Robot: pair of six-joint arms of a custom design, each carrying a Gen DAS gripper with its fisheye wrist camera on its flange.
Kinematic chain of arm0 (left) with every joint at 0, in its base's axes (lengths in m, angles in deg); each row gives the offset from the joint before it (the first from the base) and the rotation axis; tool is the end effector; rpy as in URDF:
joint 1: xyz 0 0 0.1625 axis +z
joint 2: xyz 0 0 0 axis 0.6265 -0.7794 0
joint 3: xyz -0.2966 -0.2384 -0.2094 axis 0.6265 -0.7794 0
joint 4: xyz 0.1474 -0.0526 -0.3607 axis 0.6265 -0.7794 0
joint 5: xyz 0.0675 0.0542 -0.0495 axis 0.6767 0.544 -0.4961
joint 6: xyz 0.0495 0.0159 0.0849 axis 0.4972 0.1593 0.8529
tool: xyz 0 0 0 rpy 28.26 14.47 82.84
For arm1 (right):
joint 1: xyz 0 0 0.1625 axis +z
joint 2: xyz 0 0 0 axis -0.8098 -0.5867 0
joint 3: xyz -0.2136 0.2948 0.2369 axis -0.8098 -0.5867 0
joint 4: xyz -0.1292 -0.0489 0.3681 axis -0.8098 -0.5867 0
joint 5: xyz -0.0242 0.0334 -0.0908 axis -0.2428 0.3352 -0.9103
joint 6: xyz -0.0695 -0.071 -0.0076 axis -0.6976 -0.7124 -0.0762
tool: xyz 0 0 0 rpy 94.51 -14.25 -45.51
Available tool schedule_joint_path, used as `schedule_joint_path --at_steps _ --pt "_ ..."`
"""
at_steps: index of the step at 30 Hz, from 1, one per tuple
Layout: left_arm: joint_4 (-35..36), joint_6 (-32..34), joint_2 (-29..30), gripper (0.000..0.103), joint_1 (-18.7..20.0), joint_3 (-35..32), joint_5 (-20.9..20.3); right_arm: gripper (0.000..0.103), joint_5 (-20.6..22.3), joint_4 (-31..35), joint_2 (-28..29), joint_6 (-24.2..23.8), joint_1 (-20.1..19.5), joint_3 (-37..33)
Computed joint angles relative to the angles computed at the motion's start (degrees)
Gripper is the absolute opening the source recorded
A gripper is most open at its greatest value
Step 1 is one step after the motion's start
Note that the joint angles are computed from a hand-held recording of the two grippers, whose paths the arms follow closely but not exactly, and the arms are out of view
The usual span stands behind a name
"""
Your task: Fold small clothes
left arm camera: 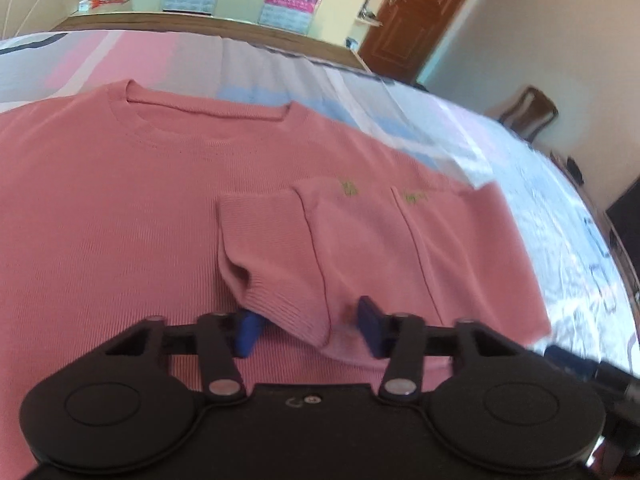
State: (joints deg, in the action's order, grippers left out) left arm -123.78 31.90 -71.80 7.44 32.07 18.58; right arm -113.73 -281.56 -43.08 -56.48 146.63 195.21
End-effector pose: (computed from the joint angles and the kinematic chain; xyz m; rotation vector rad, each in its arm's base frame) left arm -0.2851 -0.5610 0.0673 0.6031 2.6717 -0.6286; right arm 0.0932 -0.3582 0.2952 -0.0218 -2.1737 1.2292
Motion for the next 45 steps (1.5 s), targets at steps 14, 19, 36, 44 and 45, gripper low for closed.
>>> schedule_joint_path --at_steps 14,19,36,44,45 --pt "-11.11 5.28 -3.41 0.007 -1.16 -5.02 -0.60 0.072 -0.79 -0.52 6.47 0.76 0.17 -6.12" --pt "-13.97 4.98 -5.97 0.007 -0.13 -0.90 7.11 0.034 -0.03 -0.78 7.44 1.61 -0.27 -7.68" --pt "-6.36 -5.64 -8.54 0.068 2.03 6.12 21.14 0.018 1.79 2.24 2.20 3.96 -0.45 -4.61" --pt "-11.42 3.70 -6.07 0.072 0.26 3.47 17.60 0.035 2.57 3.80 3.12 -1.67 -0.25 -10.76" --pt "-11.30 4.27 -5.29 0.072 0.41 2.85 16.35 0.035 2.75 4.44 3.85 -2.53 -0.35 -12.27"
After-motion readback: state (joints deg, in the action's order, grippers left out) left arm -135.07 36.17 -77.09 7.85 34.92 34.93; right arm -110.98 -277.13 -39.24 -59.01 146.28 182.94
